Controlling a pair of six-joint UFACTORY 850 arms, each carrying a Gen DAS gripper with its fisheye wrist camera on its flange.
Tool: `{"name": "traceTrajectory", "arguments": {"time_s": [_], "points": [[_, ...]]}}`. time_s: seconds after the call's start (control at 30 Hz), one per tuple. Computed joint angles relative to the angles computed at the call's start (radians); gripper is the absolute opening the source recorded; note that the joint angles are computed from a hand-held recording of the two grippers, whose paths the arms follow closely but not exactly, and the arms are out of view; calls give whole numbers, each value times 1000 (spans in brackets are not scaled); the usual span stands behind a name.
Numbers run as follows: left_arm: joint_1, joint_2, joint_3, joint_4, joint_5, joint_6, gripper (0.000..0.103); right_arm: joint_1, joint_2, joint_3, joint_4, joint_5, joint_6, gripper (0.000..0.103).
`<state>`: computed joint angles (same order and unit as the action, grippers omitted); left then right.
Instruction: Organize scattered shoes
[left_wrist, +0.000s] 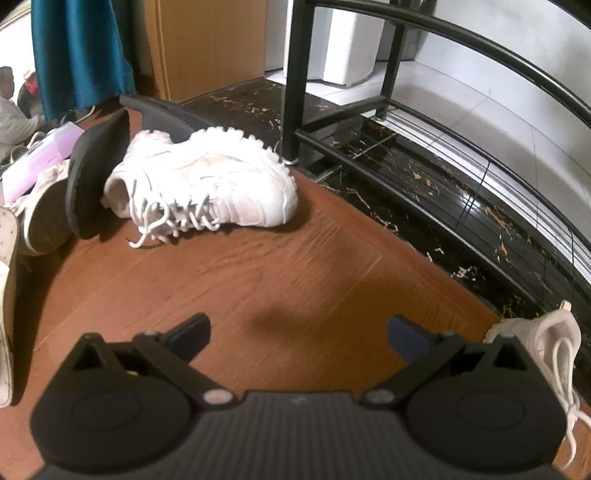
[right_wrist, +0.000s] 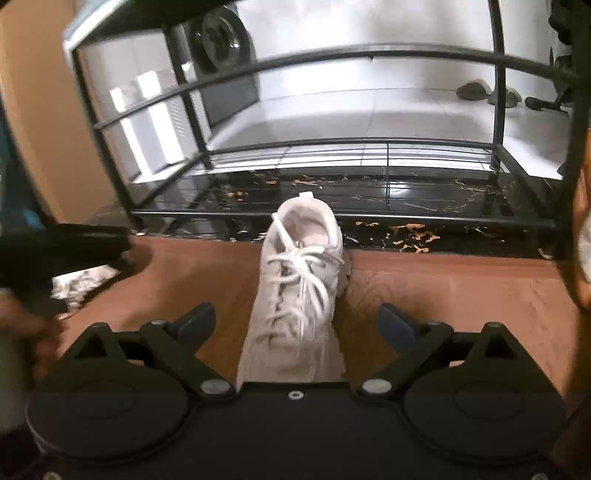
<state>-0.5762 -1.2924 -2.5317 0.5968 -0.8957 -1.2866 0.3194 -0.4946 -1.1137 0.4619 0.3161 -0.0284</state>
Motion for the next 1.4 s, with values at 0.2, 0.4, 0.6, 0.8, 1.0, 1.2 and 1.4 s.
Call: {"name": "traceTrajectory", "arguments": {"time_s": [0.2,0.4,0.6,0.8,1.0,1.2,1.4], "points": [[2,96,162,80,67,-145,102,16,98,108,-159,98,315,97],[22,293,453,309,110,-521,102,80,103,58,-137,132,221,99],[39,489,757,521,6,-882,102,139,105,93,-130,313,133,103],[103,577,912,409,-59,-928,102,155,74,90,69,275,75,103],[129,589,976,401,60,-853,102,147,81,118,103,282,86,103],[188,596,1006,424,381,-839,102,138,96,140,74,267,144,103],[250,559,989,563,630,-1264,102,128,98,154,31,265,205,103]]}}
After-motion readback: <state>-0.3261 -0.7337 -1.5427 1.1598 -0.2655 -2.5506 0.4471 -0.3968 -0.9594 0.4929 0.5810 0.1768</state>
